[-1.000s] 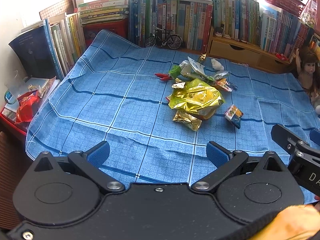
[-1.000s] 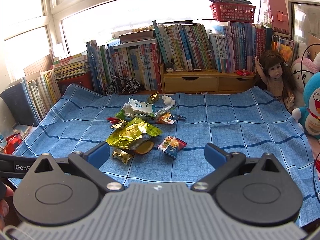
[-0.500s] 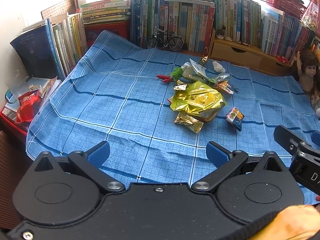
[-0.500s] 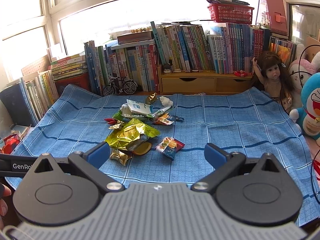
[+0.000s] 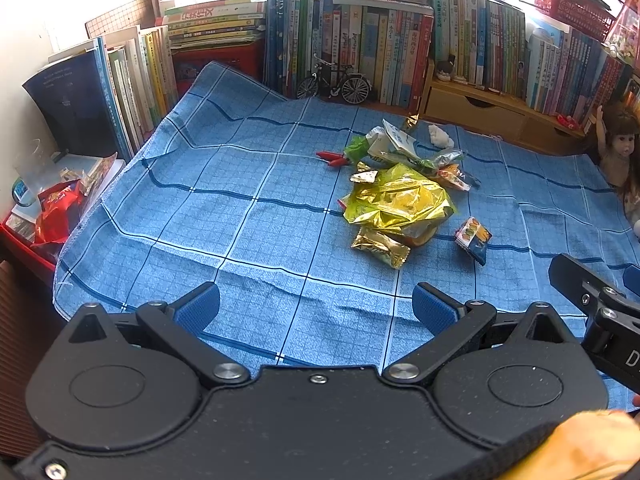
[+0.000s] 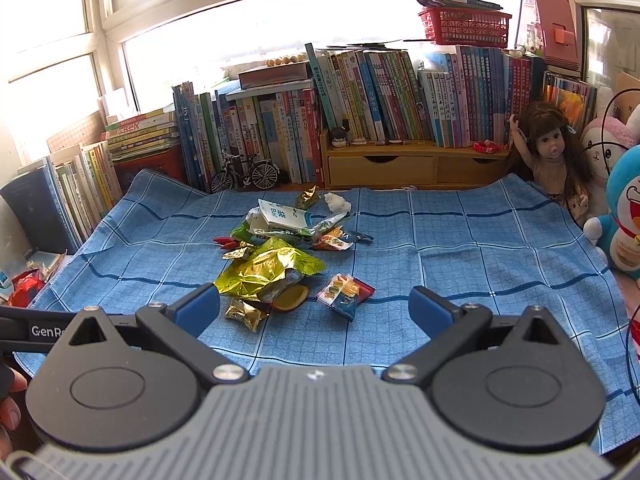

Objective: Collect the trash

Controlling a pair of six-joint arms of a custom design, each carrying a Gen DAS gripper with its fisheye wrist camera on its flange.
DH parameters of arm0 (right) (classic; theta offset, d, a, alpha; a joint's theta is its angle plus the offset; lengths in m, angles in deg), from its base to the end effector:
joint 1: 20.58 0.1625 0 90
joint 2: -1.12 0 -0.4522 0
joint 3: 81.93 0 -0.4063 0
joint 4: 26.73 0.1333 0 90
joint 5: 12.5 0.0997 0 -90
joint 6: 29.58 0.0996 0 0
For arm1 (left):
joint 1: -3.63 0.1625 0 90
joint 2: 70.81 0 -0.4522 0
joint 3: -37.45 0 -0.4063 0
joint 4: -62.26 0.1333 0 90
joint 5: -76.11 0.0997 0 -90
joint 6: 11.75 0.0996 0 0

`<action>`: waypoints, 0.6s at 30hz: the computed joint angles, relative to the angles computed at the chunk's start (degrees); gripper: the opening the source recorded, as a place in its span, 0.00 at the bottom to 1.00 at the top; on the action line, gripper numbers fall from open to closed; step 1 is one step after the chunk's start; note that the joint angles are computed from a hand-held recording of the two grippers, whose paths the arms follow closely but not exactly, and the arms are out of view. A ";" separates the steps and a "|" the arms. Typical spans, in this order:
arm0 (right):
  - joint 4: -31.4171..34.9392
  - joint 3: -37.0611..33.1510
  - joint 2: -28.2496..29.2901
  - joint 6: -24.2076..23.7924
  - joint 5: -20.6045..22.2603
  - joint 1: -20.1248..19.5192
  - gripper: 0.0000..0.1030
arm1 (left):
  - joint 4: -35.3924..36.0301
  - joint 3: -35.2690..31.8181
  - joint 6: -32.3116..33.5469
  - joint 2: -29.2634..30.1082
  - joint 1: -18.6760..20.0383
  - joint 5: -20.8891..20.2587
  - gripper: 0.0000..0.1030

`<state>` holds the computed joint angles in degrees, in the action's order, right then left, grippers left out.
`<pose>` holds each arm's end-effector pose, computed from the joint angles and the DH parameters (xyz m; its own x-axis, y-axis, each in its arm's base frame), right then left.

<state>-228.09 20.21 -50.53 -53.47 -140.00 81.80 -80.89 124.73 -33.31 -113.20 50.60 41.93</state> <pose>0.2118 -0.6258 0.2523 -0.7705 0.1268 0.6247 -0.4554 0.5762 -0.6787 -0.3395 -0.6797 0.1396 -0.7055 0.0099 -0.7086 0.4473 0.7817 -0.4345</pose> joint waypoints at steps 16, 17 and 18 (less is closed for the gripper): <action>1.70 0.04 -0.46 1.20 0.43 -0.38 0.99 | -1.19 0.50 -0.12 0.18 0.10 0.23 0.99; 1.74 0.09 -0.50 1.26 0.50 -0.43 0.99 | -1.05 0.47 -0.25 0.20 0.11 0.17 0.99; 1.77 0.12 -0.52 1.31 0.54 -0.45 0.99 | -0.98 0.47 -0.32 0.21 0.10 0.14 0.99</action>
